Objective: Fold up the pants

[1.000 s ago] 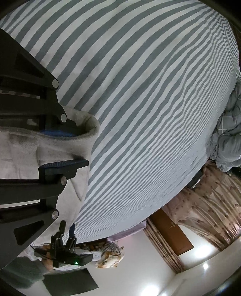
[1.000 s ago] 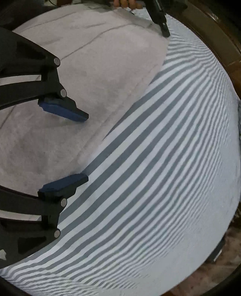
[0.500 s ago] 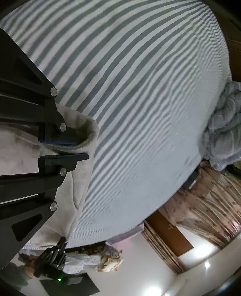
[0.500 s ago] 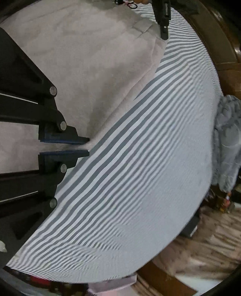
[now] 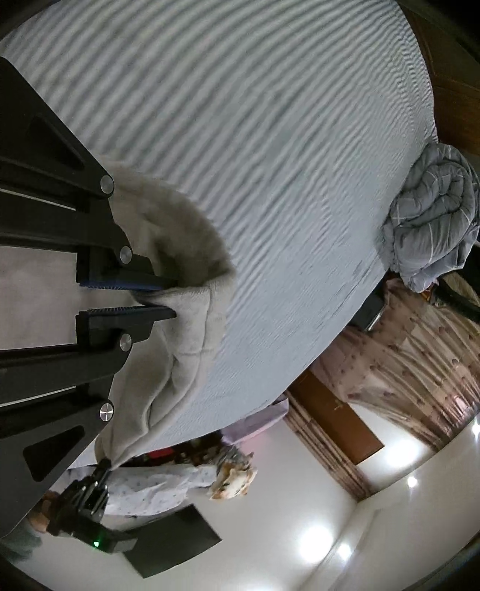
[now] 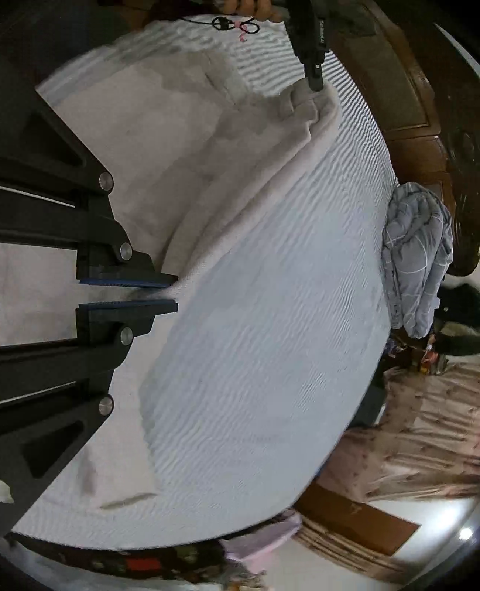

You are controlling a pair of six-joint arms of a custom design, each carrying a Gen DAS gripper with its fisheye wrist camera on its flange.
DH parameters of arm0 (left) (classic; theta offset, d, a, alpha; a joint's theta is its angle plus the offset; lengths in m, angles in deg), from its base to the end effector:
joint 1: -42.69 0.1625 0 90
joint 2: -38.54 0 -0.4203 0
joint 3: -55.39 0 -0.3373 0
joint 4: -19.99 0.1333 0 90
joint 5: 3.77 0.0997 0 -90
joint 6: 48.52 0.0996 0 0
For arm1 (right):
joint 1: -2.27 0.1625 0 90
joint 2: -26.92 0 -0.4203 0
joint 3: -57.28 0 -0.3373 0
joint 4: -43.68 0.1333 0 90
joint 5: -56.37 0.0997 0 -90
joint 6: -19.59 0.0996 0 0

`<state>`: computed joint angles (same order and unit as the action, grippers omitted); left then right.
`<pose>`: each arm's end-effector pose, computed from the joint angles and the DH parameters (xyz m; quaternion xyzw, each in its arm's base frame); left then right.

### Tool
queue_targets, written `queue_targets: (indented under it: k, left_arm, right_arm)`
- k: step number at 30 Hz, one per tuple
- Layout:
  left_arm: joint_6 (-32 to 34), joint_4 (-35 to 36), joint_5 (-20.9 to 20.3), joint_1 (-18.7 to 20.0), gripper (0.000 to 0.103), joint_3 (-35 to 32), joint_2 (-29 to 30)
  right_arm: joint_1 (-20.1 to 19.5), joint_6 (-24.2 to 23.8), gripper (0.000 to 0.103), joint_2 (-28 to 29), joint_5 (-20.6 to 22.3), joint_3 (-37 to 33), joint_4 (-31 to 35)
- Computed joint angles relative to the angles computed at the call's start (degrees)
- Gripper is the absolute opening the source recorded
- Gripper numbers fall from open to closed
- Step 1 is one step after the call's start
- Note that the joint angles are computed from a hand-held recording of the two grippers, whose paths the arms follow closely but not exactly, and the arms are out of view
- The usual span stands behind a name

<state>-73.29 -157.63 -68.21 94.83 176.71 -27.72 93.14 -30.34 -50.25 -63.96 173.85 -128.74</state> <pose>-0.1645 -0.4988 0.2487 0.0451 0.9371 -0.3439 0.0393 0.0904 -0.4842 0.3634 0.2985 -0.8523 0.2209 0.3683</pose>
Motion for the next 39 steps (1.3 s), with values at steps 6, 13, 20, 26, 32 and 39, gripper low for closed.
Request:
queue_targets:
  k: [6, 13, 20, 26, 32, 39]
  left_arm:
    - [-5.61, 2.37, 3.24, -5.0, 0.009, 10.99, -5.74]
    - [-16.22, 13.79, 5.61, -8.15, 0.01, 17.72, -9.4]
    - [-21.09, 8.66, 1.06, -8.79, 0.035, 22.26, -11.71]
    - [-23.74, -5.47, -3.65, -8.46, 0.051, 25.39, -7.92]
    - [-27.15, -13.24, -6.53, -5.59, 0.051, 23.26, -1.68]
    - [-29.64, -15.2, -4.99, -4.31, 0.051, 22.41, 0.71]
  right_arm:
    - [-3.32, 2.14, 0.005, -3.77, 0.31, 14.56, -8.42]
    - [-6.69, -1.07, 0.007, 0.83, -2.09, 22.24, -20.45]
    - [-7.2, 1.3, 0.017, 2.41, -2.68, 22.38, -21.91]
    - [-9.83, 6.92, 0.045, -5.81, 4.14, 26.43, -18.95]
    - [-15.19, 15.42, 0.046, -14.98, 12.05, 27.36, -9.58]
    - [-18.23, 21.3, 0.046, -14.35, 16.95, 26.95, -8.04]
